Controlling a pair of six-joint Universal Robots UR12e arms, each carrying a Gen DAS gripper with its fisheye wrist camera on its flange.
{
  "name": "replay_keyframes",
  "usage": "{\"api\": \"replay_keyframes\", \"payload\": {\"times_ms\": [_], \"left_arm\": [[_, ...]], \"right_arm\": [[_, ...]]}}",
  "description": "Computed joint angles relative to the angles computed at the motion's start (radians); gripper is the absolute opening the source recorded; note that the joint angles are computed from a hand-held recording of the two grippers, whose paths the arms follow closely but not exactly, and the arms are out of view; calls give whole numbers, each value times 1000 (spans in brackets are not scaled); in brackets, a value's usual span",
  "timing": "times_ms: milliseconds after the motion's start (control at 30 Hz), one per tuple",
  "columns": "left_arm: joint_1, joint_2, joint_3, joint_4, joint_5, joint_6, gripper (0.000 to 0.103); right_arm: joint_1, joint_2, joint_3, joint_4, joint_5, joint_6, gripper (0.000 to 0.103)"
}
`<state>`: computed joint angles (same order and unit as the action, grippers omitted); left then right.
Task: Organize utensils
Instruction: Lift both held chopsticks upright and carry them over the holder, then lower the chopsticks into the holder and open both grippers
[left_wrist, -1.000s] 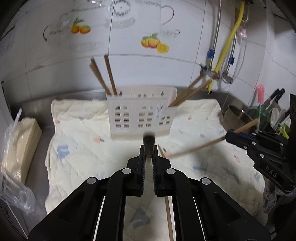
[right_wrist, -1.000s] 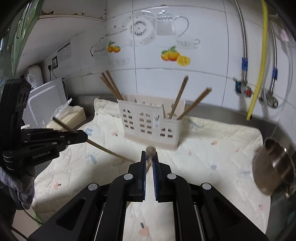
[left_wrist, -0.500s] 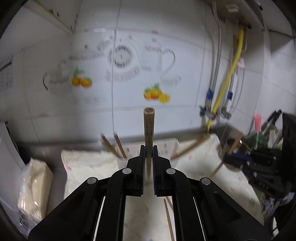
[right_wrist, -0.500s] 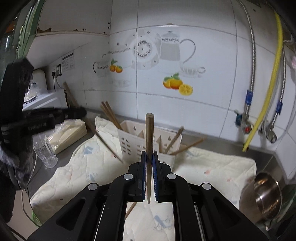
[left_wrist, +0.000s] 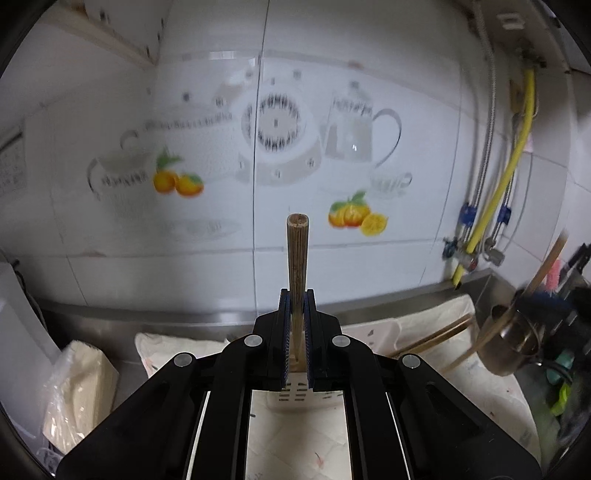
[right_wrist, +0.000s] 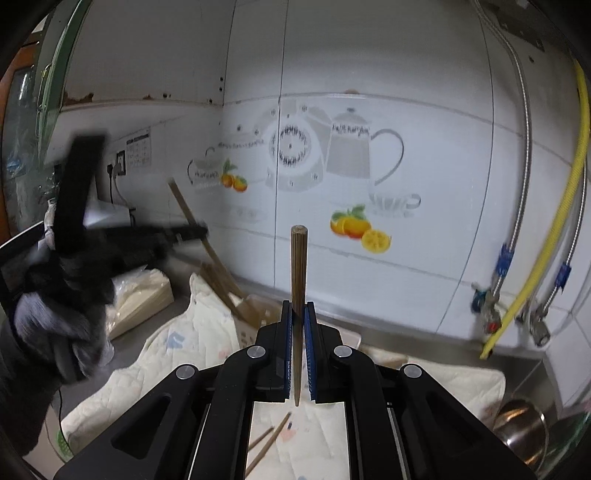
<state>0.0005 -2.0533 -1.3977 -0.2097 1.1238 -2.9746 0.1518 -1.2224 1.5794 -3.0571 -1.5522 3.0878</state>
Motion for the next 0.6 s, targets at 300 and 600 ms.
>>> {"api": "replay_keyframes", "payload": {"times_ms": [300,600], "left_arm": [[-2,-33,25,-96,11,21,6],[-4,-40,26,-121,16,37,6]], "right_arm": [[-5,49,-68,-29,-53,25,6],[-14,103,-103,-11,-47,67,6]]}}
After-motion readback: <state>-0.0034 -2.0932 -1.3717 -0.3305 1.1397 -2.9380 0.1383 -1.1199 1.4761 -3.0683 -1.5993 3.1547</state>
